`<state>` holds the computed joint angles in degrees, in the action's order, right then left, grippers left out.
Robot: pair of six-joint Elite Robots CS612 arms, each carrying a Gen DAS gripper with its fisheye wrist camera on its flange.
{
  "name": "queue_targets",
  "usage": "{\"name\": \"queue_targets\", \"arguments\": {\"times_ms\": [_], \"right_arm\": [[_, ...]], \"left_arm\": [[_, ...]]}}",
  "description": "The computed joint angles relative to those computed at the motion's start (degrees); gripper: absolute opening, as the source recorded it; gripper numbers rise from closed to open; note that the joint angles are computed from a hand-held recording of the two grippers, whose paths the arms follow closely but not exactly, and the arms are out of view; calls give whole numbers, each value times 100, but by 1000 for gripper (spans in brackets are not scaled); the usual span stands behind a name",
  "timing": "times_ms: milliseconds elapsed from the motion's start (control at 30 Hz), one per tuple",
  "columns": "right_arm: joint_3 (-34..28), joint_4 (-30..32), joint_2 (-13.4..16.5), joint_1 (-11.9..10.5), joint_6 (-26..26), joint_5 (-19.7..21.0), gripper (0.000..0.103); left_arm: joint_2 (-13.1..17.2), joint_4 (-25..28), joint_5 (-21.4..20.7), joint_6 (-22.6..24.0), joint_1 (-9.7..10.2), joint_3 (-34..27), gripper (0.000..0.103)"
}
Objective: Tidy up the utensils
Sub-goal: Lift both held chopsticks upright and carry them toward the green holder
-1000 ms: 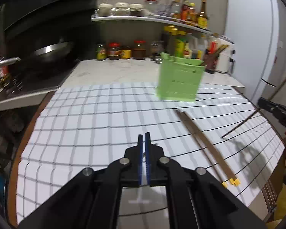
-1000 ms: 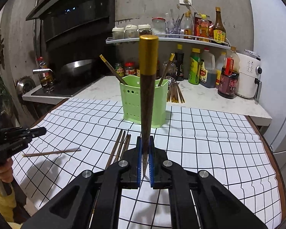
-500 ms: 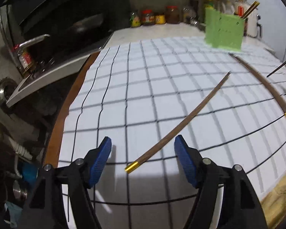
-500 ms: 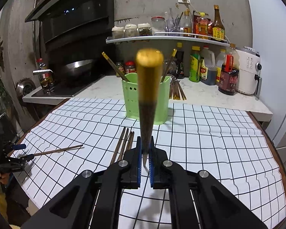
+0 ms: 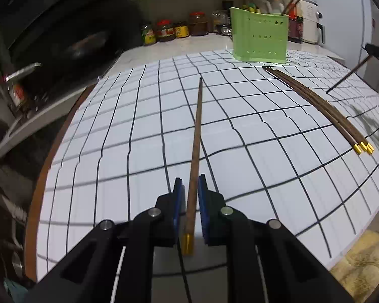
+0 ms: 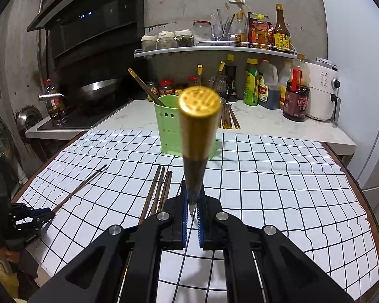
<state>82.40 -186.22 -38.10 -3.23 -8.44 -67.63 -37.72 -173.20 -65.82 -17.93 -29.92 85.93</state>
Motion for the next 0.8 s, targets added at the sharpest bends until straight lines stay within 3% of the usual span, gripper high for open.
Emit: {"name": "queue_targets", "arguments": {"times_ms": [133, 233, 300, 500, 667, 800], "right_arm": [[11, -12, 7, -27, 0, 81, 6], [-14, -9, 34, -33, 37, 146, 6], [-28, -4, 43, -47, 76, 185, 6], [85, -241, -16, -101, 184, 185, 6], [87, -326, -24, -133, 284, 197, 6], [55, -328, -12, -132, 315, 216, 6]], "left_arm": [[-150, 44, 5, -106, -49, 241, 18], [-120, -18, 106, 107, -98, 226, 7], [-98, -115, 98, 208, -109, 189, 7], [-148, -1529, 233, 618, -175, 189, 7], [-195, -2838, 62, 847, -172, 84, 7], [-133, -3119, -98, 1063, -155, -180, 7]]}}
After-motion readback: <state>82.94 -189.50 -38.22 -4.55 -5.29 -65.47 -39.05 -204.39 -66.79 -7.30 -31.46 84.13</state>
